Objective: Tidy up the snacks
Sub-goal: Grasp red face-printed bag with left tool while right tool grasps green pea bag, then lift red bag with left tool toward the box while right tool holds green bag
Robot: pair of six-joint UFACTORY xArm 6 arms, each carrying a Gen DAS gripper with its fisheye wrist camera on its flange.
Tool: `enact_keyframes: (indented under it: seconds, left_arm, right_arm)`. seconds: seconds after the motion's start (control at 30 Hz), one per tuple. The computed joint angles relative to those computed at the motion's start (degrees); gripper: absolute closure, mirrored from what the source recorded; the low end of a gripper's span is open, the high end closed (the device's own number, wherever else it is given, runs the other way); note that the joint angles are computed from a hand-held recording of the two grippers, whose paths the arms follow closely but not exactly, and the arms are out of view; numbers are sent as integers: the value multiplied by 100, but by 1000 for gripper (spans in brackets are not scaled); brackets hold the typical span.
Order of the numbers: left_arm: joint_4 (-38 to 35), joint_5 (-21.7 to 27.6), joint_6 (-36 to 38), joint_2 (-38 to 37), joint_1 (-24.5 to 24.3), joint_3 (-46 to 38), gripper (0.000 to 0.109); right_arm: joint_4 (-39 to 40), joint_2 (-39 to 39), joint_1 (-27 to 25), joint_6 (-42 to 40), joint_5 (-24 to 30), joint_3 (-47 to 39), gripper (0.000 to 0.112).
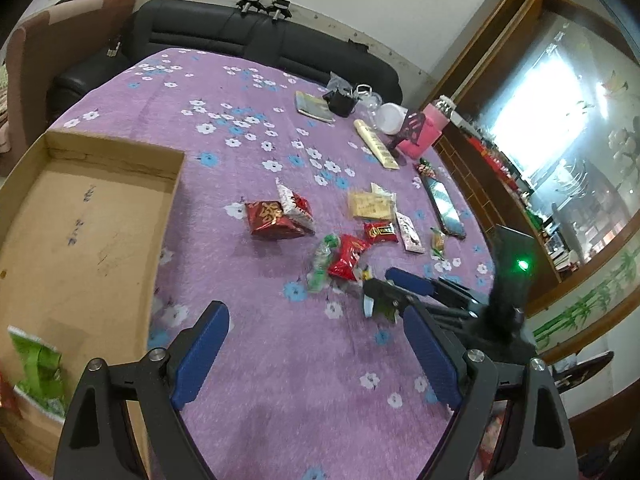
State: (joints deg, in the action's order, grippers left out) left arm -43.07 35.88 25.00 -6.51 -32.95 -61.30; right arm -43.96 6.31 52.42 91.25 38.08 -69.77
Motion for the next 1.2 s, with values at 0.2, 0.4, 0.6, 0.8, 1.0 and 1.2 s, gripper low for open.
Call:
enact_keyframes:
  seconds: [0.2,0.4,0.6,0.8,1.0,1.2]
  left_arm:
    - [351,231,-82,633,-240,-625,38]
    - [1397,124,-166,1384,-722,-1322,39]
    - [2225,82,-248,2246,-980,-2141,75]
    - [2552,125,-379,2665,-1035,-2560,75]
    - [3172,8,-609,2781,-1200,-2595,64]
    - [3129,-62,-603,2491,-1218,-2297,91]
  right_arm:
    - [-133,-285,105,361,374,188,73]
    - [-249,-728,24,1008,591,617,73]
    - [-295,-1061,-130,1559,498,1030,73]
    - [-307,-1164,-223,1742,292,1195,73]
    - [-303,-1169,-253,1731,204,1228,71]
    - [-247,-1205,-342,1692,-62,1323,62]
